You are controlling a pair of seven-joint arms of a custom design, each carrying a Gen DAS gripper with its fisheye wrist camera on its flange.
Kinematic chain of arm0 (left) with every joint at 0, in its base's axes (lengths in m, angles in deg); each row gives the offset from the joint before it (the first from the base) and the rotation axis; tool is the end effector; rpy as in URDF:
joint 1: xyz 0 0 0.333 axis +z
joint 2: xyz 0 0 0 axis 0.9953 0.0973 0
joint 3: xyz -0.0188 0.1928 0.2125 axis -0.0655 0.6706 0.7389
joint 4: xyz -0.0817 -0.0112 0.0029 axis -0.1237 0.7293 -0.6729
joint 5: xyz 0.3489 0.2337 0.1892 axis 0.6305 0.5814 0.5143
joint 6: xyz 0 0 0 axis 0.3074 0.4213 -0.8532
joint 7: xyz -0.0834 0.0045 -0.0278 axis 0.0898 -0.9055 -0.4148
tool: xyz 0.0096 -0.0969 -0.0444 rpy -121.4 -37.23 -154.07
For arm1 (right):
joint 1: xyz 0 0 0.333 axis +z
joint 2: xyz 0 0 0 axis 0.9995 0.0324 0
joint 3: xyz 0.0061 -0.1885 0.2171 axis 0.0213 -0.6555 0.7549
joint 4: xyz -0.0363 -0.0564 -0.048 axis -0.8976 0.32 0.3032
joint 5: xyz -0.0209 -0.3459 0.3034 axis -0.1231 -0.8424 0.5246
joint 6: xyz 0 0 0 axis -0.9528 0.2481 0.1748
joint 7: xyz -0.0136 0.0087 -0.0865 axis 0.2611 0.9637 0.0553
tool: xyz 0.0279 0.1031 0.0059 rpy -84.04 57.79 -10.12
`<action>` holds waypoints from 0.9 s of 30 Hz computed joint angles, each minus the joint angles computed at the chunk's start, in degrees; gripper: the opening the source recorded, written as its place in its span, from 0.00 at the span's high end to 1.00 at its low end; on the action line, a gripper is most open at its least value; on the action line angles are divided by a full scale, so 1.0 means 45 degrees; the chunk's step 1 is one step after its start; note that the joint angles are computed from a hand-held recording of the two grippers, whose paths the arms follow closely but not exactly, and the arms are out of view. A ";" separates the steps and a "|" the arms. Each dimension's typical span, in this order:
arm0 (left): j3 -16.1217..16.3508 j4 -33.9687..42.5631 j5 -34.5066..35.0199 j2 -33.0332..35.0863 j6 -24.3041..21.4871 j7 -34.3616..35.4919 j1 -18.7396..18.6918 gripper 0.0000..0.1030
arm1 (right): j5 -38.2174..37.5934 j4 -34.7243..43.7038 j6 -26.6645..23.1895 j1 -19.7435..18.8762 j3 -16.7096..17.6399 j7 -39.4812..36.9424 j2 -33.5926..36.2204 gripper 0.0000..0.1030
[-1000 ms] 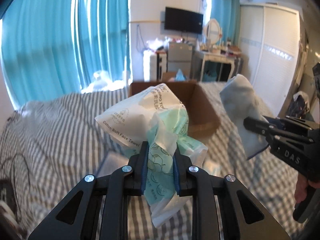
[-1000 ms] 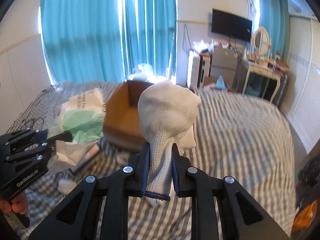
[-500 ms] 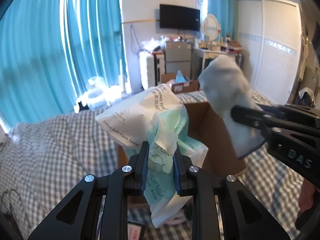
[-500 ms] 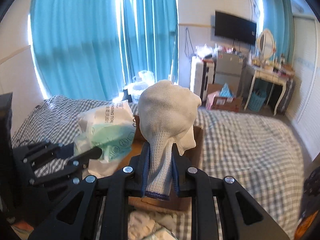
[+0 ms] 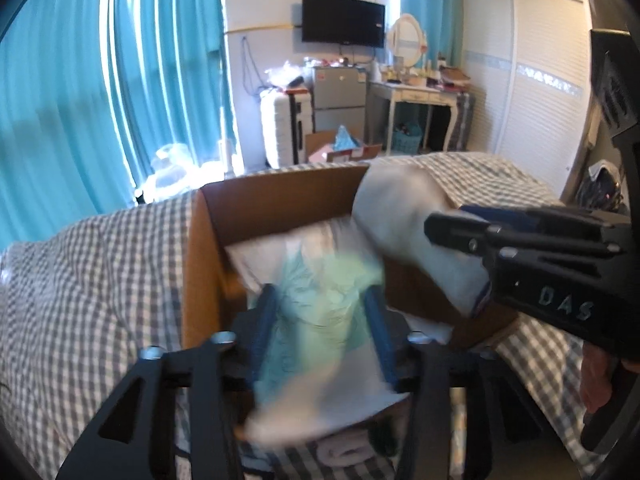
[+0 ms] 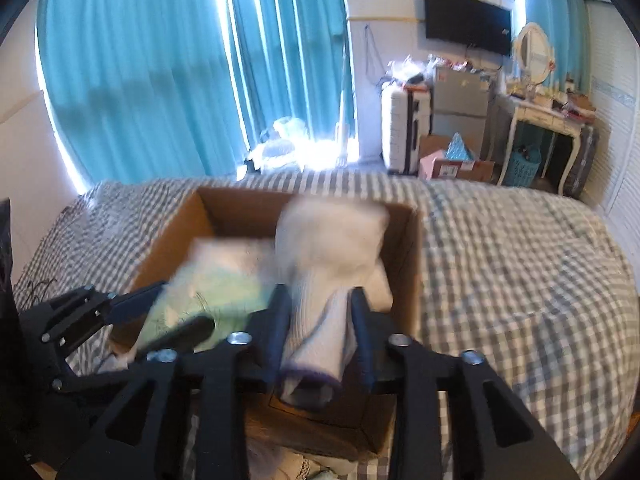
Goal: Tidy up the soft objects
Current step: 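Carry both items into the cardboard box and open both tools, then grasp white sock with left tool while right tool grasps blue tissue pack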
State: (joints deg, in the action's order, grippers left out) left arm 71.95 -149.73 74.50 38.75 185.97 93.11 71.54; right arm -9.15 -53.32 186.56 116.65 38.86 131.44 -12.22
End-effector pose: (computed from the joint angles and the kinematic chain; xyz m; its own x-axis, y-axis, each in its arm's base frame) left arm 0.5820 -0.3098 0.5696 0.1277 -0.9918 -0.0081 -0.6330 -0.0752 -0.7705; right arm 0.6451 0.4870 0.5439 0.6265 -0.7751 -0.0826 -0.5338 -0.3494 -0.7701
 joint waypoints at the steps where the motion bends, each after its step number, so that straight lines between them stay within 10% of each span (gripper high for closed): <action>1: -0.0008 -0.0054 -0.0148 -0.0162 -0.0032 0.0105 -0.0029 0.36 | -0.0044 -0.0392 0.0322 0.0021 -0.0066 0.0179 -0.0370 0.47; 14: -0.1512 -0.0588 0.0810 -0.3616 -0.1945 -0.0536 0.0540 0.21 | -0.0197 -0.5276 0.1827 -0.0233 -0.0142 0.0702 -0.6150 0.09; 27: -0.3524 -0.2987 0.0385 -0.7260 -0.3339 -0.2284 0.1488 0.07 | 0.0578 -1.0341 0.2877 0.0859 -0.0806 -0.0769 -1.0362 0.00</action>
State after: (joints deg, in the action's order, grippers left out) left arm 56.09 -163.17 76.24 6.08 170.95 82.83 78.23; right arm -6.56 -99.86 199.50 120.52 35.23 127.98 -58.84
